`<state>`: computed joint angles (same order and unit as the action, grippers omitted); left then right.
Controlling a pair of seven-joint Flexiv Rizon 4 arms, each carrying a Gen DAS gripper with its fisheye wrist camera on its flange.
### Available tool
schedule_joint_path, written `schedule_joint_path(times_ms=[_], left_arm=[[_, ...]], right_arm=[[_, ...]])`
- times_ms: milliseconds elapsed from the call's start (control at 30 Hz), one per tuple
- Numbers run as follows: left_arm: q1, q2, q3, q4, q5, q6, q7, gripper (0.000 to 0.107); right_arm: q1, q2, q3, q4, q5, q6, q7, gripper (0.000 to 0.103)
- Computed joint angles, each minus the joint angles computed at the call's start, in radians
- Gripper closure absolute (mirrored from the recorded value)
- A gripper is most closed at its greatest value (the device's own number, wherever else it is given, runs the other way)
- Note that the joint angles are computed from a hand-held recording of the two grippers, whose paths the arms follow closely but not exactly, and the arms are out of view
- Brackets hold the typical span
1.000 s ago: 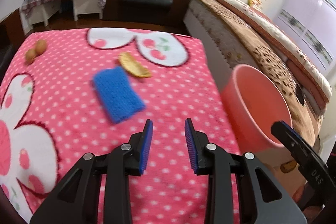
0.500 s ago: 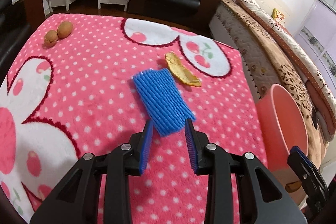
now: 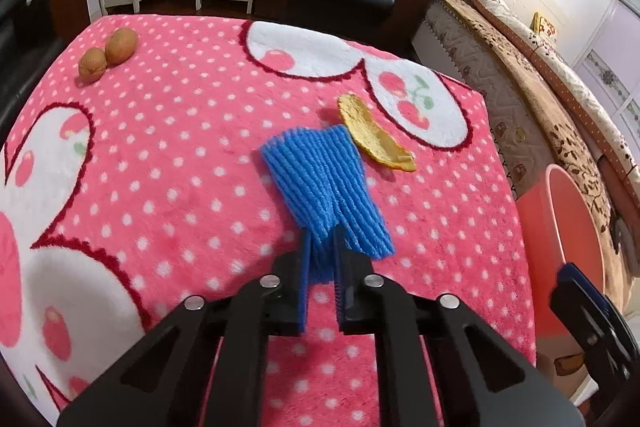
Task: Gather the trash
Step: 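Grasp the blue scrubber pad with the left tool while the right tool approaches the yellow chip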
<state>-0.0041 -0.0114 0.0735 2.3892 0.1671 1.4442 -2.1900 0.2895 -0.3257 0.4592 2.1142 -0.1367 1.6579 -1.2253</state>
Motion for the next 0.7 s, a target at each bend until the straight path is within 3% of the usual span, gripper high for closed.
schedule_joint_path(times_ms=[100,467,700], left_arm=[[0.008,0.022,0.007,0.019,-0.006,0.011,0.007,0.099],[0.084,0.092,-0.006,0.064,0.062,0.026,-0.004,0.099],[0.079,0.090,0.003,0.115,-0.057,0.081,0.103,0.099]], right_arm=[[-0.003,-0.039,0.023,-0.043,-0.005,-0.018,-0.014,0.059],[0.103,-0.172,-0.031,-0.222,-0.036,-0.091,-0.023,0.059],[0.211,-0.227,-0.134,-0.312,-0.069,-0.134,0.005,0.059]])
